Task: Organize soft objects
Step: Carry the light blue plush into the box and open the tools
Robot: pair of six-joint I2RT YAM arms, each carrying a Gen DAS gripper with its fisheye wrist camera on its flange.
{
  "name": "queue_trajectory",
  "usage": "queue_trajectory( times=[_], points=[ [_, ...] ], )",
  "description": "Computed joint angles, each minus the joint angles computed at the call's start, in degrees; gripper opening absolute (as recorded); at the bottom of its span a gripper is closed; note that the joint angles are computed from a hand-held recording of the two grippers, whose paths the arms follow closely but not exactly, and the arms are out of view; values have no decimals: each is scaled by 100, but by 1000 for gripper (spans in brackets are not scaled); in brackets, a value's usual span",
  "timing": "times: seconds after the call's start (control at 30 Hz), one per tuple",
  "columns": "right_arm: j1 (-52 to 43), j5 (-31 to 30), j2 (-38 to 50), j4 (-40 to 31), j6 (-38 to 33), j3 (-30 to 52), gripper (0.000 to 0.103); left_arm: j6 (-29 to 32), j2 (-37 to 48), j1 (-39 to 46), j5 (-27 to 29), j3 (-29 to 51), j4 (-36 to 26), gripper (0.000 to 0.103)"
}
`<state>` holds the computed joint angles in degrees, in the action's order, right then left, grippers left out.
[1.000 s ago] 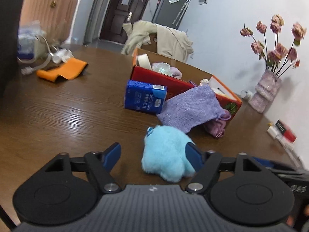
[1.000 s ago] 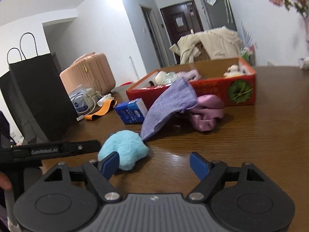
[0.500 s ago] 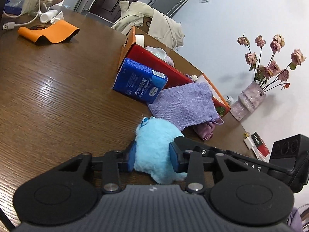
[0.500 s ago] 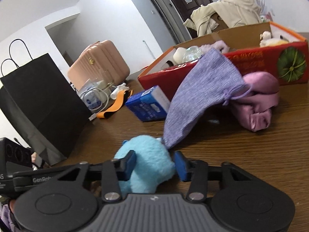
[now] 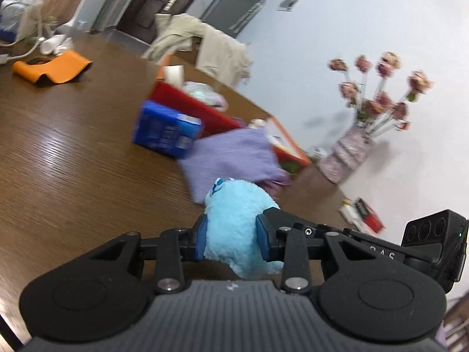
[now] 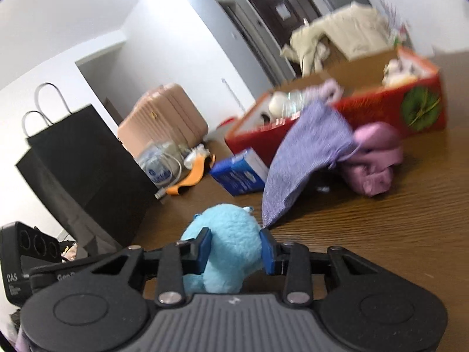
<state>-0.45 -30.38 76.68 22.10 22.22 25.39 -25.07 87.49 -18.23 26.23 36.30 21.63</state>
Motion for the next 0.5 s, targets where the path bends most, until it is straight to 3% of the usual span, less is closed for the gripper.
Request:
queue_trajectory(
  times=[0.13,0.23,0.37,0.5],
  points=[
    [-551,-78,-1603,-748,-119,-637,35,-50,-437,-587,-216,-103,-122,34],
    [-1128,-386,-2102,-1081,-221,-754,35,-95,-400,-972,-367,12,-51,34],
    [-1774,-813,-1795,-1056,-321,-454,35,-68,68,-1153,-344,801,-377,34],
    [-1946,-905,-529,-858,-477,748,34,138,1029,-1020,-139,2621,-1256,34]
  ],
)
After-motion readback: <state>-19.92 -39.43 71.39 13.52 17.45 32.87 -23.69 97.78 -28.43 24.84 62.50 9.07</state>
